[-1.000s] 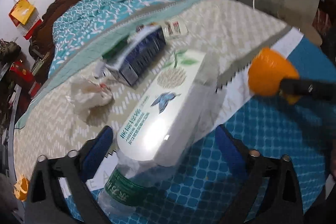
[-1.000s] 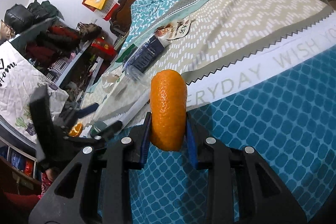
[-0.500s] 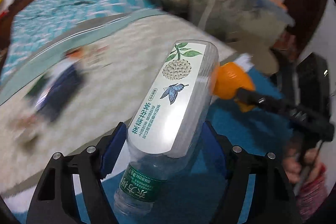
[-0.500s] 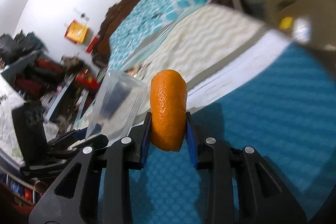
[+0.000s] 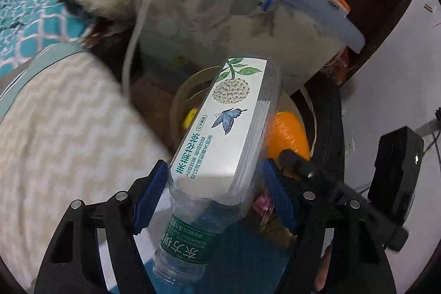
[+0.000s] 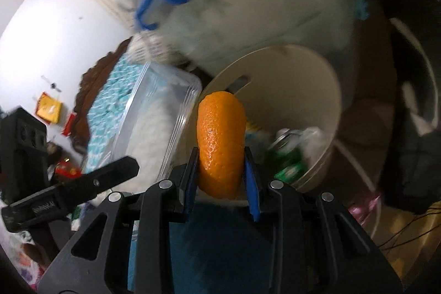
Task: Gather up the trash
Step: 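Carry the bottle and orange over the beige bin and open both tools, then move both open tools back over the bed toward the remaining trash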
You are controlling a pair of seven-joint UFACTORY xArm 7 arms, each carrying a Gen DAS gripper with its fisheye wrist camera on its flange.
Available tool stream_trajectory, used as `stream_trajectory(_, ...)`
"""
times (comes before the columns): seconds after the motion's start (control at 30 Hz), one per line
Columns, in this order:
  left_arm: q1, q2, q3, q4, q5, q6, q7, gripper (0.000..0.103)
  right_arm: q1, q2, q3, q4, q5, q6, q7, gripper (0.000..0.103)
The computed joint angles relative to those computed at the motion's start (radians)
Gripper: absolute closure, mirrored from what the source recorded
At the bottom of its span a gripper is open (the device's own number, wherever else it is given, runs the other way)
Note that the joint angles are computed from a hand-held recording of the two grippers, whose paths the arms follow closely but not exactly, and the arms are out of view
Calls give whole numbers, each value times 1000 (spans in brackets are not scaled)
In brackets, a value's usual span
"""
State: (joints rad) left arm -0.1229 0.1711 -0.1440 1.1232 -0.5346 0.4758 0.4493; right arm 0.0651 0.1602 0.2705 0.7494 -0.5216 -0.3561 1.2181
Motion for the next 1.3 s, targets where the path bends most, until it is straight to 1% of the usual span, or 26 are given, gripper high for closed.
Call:
stream_trajectory(0.03,-13,39,3,41,32,5,-32,37,16,8,-21,8,29,15,-26,64)
stream_trajectory(0.07,-21,69,2,71,55,8,-54,37,15,15,-25,13,42,20,-40,60)
stream_trajectory(0.1,-39,109,8,110,98,5,-102,36,45,14,-54,4,98,27,-83,46)
stream_trajectory(0.13,-38,129,4,132,110,7,-116,31,69,16,-77,-1,153,26,-122,32)
stream_trajectory(0.17,-33,148,-3,155,117,19,-124,27,111,16,-113,-15,241,3,-176,29)
stream_trajectory(0.2,-37,174,-1,187,137,31,-153,19,124,20,-123,-16,287,-7,-205,29)
stream_trajectory(0.27,-38,183,-1,200,162,22,-190,18,149,19,-140,-31,374,-44,-264,29)
stream_trajectory(0.33,-9,166,-27,182,128,8,-165,18,224,7,-173,-57,535,-84,-374,29)
stream_trajectory(0.37,1,148,-32,162,117,-2,-154,18,240,-4,-171,-71,589,-101,-405,29)
stream_trajectory(0.4,7,127,-35,138,106,-18,-146,18,252,-5,-171,-77,608,-117,-408,29)
stream_trajectory(0.43,16,100,-41,109,87,-33,-128,18,222,-14,-147,-91,587,-130,-386,29)
stream_trajectory(0.5,24,28,-38,24,61,-80,-98,18,179,-23,-118,-106,496,-160,-307,29)
stream_trajectory(0.57,29,-36,-30,-43,25,-108,-60,18,185,-47,-107,-121,477,-174,-294,29)
stream_trajectory(0.63,33,-135,-6,-143,-35,-152,-1,18,198,-61,-97,-126,460,-190,-282,29)
stream_trajectory(0.67,33,-195,14,-199,-79,-176,42,18,203,-63,-91,-122,443,-193,-269,29)
stream_trajectory(0.73,25,-288,63,-282,-134,-210,93,17,214,-62,-77,-104,399,-194,-234,29)
stream_trajectory(0.8,18,-396,137,-370,-188,-232,156,15,220,-43,-61,-67,328,-188,-187,29)
stream_trajectory(0.87,31,-468,186,-423,-165,-240,144,15,237,-24,-45,-30,298,-180,-173,29)
stream_trajectory(0.9,44,-511,222,-452,-154,-232,143,15,254,-12,-36,-7,296,-169,-176,29)
stream_trajectory(1.0,124,-635,317,-530,-76,-200,111,15,297,28,-4,61,286,-139,-187,29)
stream_trajectory(1.07,195,-684,343,-562,1,-203,80,15,310,60,21,110,259,-114,-181,29)
stream_trajectory(1.1,278,-706,337,-584,67,-225,44,14,318,81,37,142,246,-93,-180,29)
stream_trajectory(1.17,386,-722,335,-601,156,-239,-1,13,329,130,73,214,223,-45,-179,29)
stream_trajectory(1.23,565,-695,292,-595,283,-256,-86,13,329,177,112,277,211,-10,-182,29)
stream_trajectory(1.27,615,-687,289,-587,321,-249,-111,13,323,209,141,320,198,15,-184,29)
stream_trajectory(1.3,652,-677,328,-572,341,-228,-111,13,327,248,167,373,190,46,-199,29)
